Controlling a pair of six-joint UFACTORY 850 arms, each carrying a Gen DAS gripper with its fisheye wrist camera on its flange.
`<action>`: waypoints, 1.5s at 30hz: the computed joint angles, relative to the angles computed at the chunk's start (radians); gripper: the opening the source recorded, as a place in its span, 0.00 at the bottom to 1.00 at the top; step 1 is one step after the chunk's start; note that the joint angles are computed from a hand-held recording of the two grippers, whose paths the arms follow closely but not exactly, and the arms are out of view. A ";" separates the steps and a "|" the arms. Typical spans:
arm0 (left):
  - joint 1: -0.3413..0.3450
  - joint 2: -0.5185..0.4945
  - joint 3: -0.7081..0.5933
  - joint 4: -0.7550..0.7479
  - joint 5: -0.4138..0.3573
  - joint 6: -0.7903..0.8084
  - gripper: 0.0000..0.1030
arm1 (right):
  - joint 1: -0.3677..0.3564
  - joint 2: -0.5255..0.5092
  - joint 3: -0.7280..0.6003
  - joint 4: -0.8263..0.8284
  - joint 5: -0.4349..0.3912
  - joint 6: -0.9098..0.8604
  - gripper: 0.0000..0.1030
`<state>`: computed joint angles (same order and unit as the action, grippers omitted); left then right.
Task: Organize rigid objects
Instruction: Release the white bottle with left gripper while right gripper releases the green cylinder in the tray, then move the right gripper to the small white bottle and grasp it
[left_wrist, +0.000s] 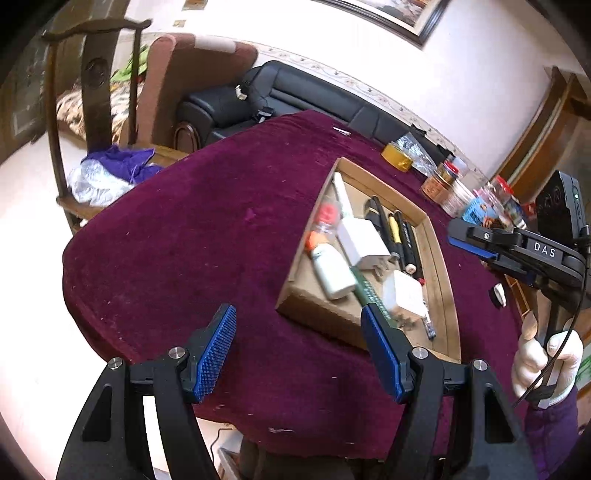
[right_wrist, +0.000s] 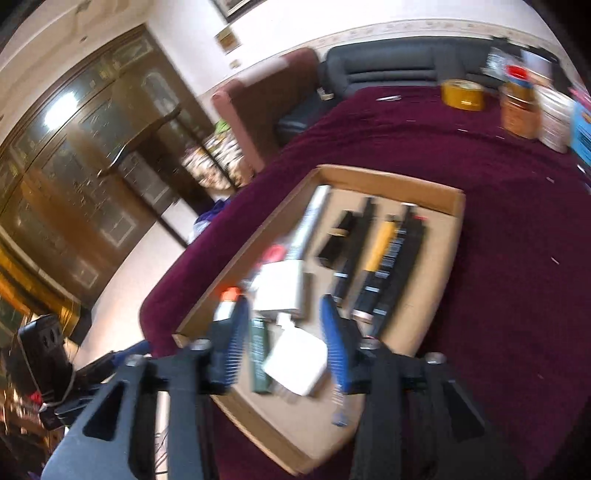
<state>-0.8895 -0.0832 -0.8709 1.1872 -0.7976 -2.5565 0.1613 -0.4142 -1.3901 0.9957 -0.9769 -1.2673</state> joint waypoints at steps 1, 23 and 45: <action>-0.003 -0.012 -0.020 -0.017 -0.013 0.032 0.62 | -0.021 -0.005 -0.004 0.002 0.002 0.004 0.50; -0.035 -0.525 -0.748 -0.333 -0.406 0.877 0.81 | -0.356 -0.157 -0.179 -0.007 0.124 0.075 0.51; -0.012 -0.724 -1.047 -0.442 -0.422 1.147 0.81 | -0.425 -0.529 -0.746 -0.206 0.135 0.474 0.55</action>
<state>-0.9013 -0.8072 -1.9180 0.7451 -1.2191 -1.4097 -0.2634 -0.9432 -2.1359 0.7896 -0.8420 -0.7931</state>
